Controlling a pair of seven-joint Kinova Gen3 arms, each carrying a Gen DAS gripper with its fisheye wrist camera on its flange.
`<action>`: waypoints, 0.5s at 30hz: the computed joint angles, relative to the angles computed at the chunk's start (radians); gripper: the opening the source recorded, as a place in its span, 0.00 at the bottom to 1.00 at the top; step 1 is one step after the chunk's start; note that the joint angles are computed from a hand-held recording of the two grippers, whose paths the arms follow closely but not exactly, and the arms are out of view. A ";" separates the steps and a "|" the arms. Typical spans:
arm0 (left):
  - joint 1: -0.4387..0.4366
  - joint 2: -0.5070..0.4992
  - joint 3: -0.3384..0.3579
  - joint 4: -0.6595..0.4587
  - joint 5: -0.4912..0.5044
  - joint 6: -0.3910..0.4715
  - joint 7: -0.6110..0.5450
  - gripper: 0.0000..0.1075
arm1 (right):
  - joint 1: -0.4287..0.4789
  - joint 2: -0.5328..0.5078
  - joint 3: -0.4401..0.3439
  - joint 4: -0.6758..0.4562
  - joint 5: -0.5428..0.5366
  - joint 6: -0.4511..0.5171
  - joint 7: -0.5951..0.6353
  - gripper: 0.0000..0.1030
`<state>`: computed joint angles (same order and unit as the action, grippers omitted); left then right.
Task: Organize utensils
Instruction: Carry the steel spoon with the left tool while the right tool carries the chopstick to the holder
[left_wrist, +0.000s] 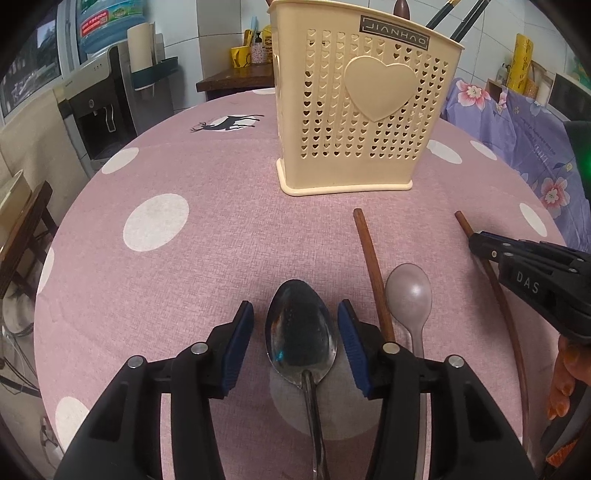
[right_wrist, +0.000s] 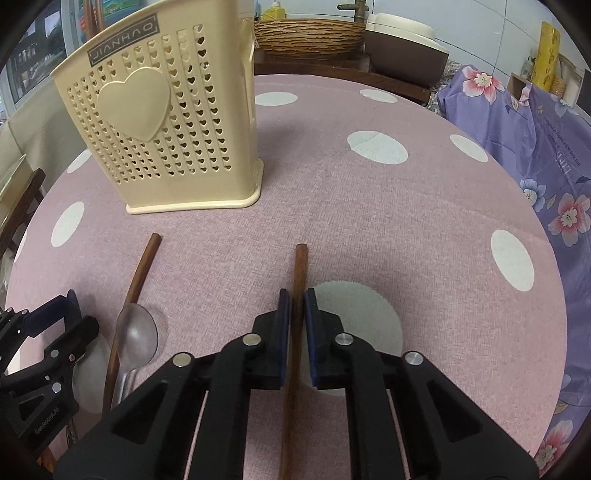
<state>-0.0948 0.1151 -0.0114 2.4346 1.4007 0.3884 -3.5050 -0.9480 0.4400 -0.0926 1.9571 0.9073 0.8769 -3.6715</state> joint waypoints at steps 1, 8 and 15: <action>0.002 0.000 0.002 -0.001 0.000 0.000 0.000 0.35 | 0.001 -0.001 0.000 0.000 0.001 -0.002 -0.002 0.08; 0.007 -0.001 0.003 -0.005 -0.010 0.010 0.001 0.34 | -0.001 -0.009 0.009 0.025 0.042 -0.032 -0.048 0.08; -0.083 -0.030 -0.045 -0.032 -0.100 0.209 0.033 0.34 | -0.049 -0.075 -0.013 0.096 0.175 -0.001 -0.232 0.08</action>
